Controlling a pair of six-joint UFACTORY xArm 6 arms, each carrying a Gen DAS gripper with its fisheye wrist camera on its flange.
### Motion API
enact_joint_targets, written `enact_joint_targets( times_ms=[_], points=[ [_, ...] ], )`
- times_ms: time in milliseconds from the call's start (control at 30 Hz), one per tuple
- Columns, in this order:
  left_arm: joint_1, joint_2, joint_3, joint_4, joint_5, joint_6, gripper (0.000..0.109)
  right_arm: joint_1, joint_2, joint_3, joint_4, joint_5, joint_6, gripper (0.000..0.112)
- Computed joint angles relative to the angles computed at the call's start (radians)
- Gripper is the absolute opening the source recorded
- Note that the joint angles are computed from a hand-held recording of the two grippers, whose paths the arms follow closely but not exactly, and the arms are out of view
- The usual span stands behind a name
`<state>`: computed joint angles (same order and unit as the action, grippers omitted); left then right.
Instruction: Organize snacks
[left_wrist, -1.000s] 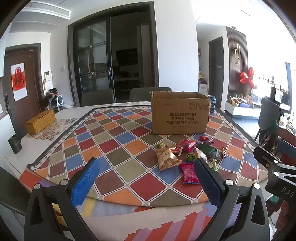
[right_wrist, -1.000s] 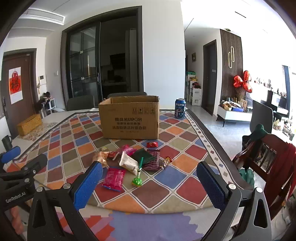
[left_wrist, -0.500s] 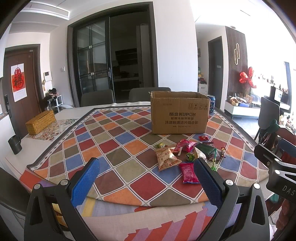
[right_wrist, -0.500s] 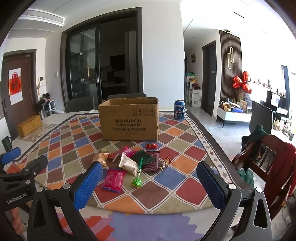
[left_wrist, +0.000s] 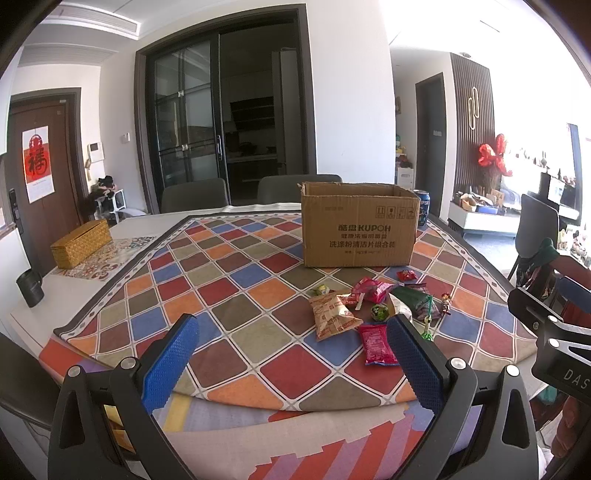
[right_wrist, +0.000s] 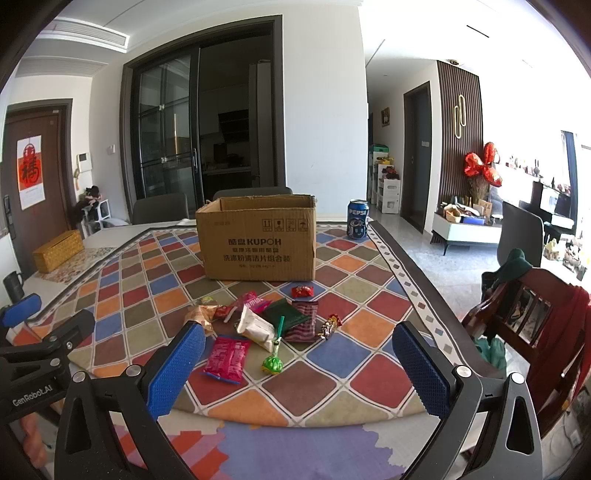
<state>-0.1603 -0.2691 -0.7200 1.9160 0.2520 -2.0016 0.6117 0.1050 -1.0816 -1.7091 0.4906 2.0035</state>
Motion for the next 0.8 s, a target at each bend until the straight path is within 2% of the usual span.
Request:
enact_joint_targets(
  times_ms=[800],
  points=[
    [0.000,0.004,-0.001,-0.014,-0.006,0.017,0.103,0.001,0.000,0.000,0.002,-0.002,0.000,0.103]
  ],
)
